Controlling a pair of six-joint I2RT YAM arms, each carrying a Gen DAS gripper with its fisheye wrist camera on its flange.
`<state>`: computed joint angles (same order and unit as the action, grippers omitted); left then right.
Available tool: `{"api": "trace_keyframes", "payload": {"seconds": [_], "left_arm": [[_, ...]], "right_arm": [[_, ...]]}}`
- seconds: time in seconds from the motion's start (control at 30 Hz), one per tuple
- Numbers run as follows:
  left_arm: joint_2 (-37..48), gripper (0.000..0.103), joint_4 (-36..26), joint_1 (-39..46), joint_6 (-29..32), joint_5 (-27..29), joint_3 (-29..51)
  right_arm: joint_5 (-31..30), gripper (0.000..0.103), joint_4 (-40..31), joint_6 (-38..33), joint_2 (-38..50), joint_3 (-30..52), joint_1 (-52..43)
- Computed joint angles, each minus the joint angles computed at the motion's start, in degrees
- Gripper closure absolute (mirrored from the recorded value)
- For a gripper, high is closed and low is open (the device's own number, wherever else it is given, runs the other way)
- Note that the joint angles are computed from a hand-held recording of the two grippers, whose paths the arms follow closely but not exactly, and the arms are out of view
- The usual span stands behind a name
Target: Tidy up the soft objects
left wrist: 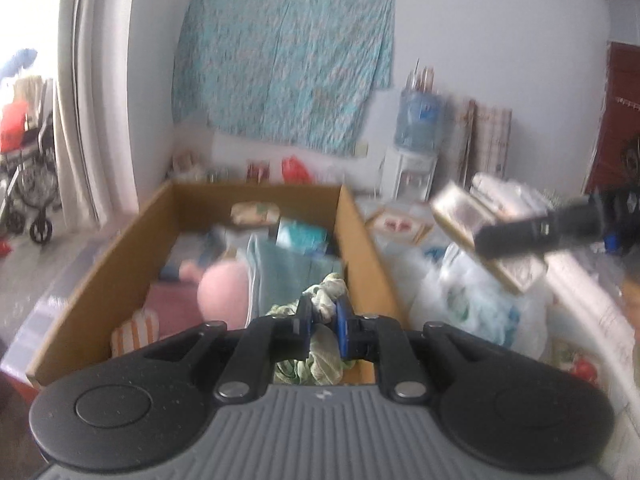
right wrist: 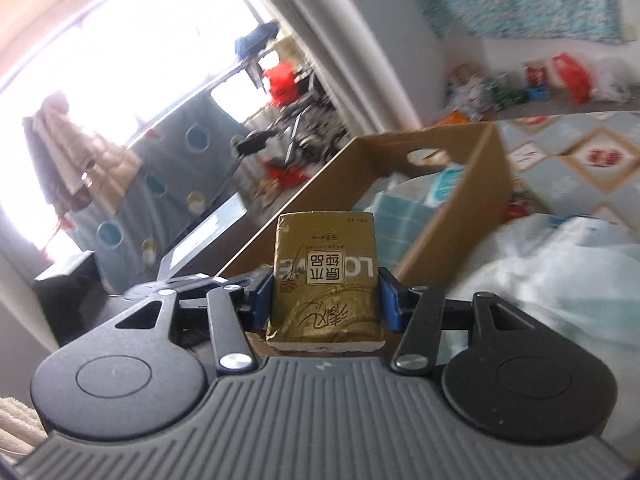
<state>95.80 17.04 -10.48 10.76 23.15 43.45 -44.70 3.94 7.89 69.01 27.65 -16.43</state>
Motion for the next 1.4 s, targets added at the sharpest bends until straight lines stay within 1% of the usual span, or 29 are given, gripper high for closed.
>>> {"api": "trace_keyframes", "payload": {"seconds": [0.07, 0.17, 0.2, 0.27, 0.33, 0.43, 0.5, 0.63, 0.7, 0.83, 0.9, 0.97, 1.03, 1.13, 1.27, 1.33, 1.4], "left_arm": [[2.4, 0.088, -2.2, 1.1, 1.8, 0.7, 1.8], [5.7, 0.086, -5.5, 2.6, 5.3, 0.6, 4.5], [6.5, 0.083, -6.4, 3.5, 6.1, 1.0, 5.0], [8.1, 0.082, -8.9, 4.5, 7.2, 1.5, 6.7], [9.7, 0.081, -10.1, 5.4, 7.3, 2.1, 8.1], [10.4, 0.078, -10.3, 6.3, 6.8, 2.6, 8.8], [10.4, 0.071, -9.9, 7.2, 6.0, 3.1, 8.9], [9.5, 0.064, -7.9, 9.2, 3.8, 5.1, 8.4], [8.4, 0.056, -6.9, 10.6, 2.8, 6.5, 7.5], [6.6, 0.051, -4.6, 12.6, 1.5, 7.3, 5.9], [5.8, 0.046, -4.0, 13.2, 1.2, 7.6, 5.2], [5.1, 0.043, -3.8, 13.6, 1.4, 7.9, 4.5], [4.8, 0.040, -3.7, 13.7, 1.4, 7.9, 4.2], [4.5, 0.037, -3.2, 13.9, 1.4, 8.3, 3.6], [3.8, 0.026, -1.5, 14.1, 0.4, 8.5, 2.1], [2.8, 0.021, 0.2, 14.3, -0.1, 8.6, 0.6], [1.7, 0.012, 1.6, 14.3, -0.7, 8.3, -0.7]], "right_arm": [[2.1, 0.051, -1.5, -0.4, 3.3, 3.7, 4.6], [7.3, 0.051, -6.5, -2.9, 8.7, 10.8, 10.9], [8.9, 0.051, -8.3, -3.7, 10.7, 13.3, 12.6], [11.2, 0.051, -10.9, -4.3, 14.3, 17.4, 15.4], [12.5, 0.051, -13.7, -5.6, 17.7, 21.3, 17.3], [13.7, 0.051, -16.6, -8.4, 21.9, 25.1, 18.5], [14.2, 0.051, -18.9, -10.2, 24.0, 27.4, 18.9], [16.3, 0.051, -23.1, -13.0, 26.6, 31.0, 19.6], [17.6, 0.051, -24.4, -13.9, 27.7, 32.5, 20.3], [21.8, 0.050, -24.9, -16.4, 31.0, 35.5, 22.3], [24.7, 0.046, -25.3, -18.0, 32.3, 36.7, 23.5], [27.2, 0.035, -25.0, -18.3, 32.7, 37.0, 24.3], [27.6, 0.034, -24.4, -18.6, 32.6, 36.6, 24.5], [27.1, 0.033, -23.6, -17.9, 31.5, 35.5, 23.8], [24.5, 0.032, -20.7, -15.6, 28.2, 31.7, 21.7], [21.3, 0.031, -17.1, -12.6, 25.4, 27.8, 19.6], [17.3, 0.030, -11.0, -8.2, 22.3, 22.7, 17.2]]}}
